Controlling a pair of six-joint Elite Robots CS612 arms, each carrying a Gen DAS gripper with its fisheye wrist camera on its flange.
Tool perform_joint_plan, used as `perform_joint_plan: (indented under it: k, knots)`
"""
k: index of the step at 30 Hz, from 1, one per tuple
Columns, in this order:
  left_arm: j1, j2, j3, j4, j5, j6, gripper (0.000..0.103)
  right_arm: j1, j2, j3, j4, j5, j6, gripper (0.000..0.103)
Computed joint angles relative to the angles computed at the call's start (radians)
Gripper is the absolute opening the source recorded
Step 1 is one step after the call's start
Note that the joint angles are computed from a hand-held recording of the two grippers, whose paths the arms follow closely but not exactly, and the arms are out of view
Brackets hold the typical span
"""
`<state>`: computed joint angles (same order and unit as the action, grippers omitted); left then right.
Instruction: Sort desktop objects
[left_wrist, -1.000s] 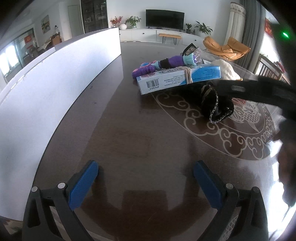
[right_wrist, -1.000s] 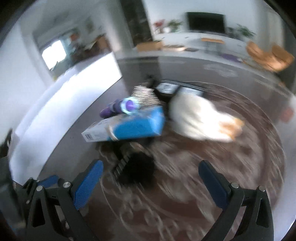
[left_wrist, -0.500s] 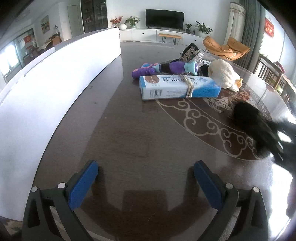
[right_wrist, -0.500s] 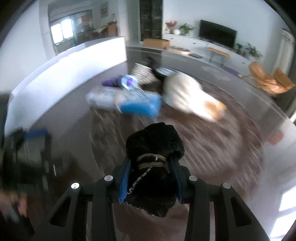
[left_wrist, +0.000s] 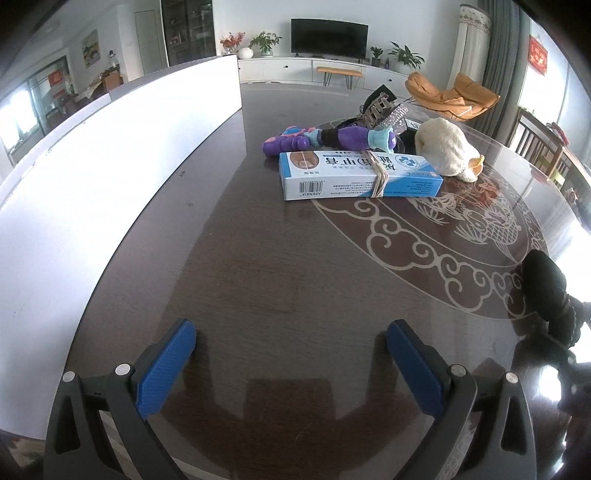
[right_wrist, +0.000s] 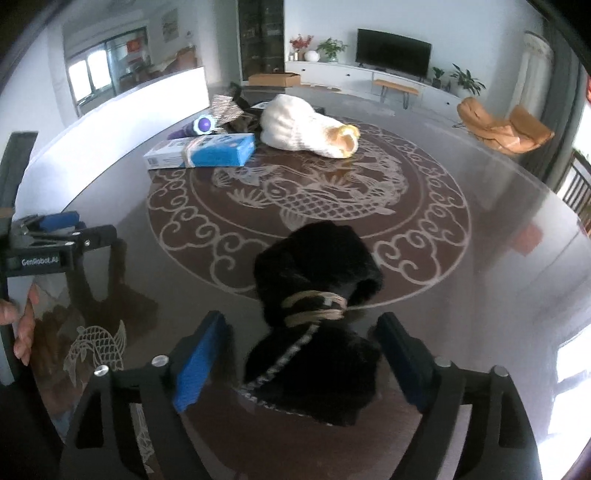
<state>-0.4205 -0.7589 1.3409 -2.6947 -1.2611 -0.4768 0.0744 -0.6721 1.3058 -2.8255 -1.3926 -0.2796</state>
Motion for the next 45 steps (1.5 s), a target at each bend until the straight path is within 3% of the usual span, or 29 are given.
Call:
perform_joint_plan:
  k: [12, 45]
  knots:
    - [0.0, 0.0, 0.002, -0.002, 0.0, -0.001, 0.103, 0.0, 0.005, -0.012, 0.03, -0.01, 0.013, 0.103]
    - [0.0, -0.002, 0.005, -0.003, 0.0, 0.0, 0.103, 0.0, 0.005, -0.012, 0.03, -0.01, 0.014, 0.103]
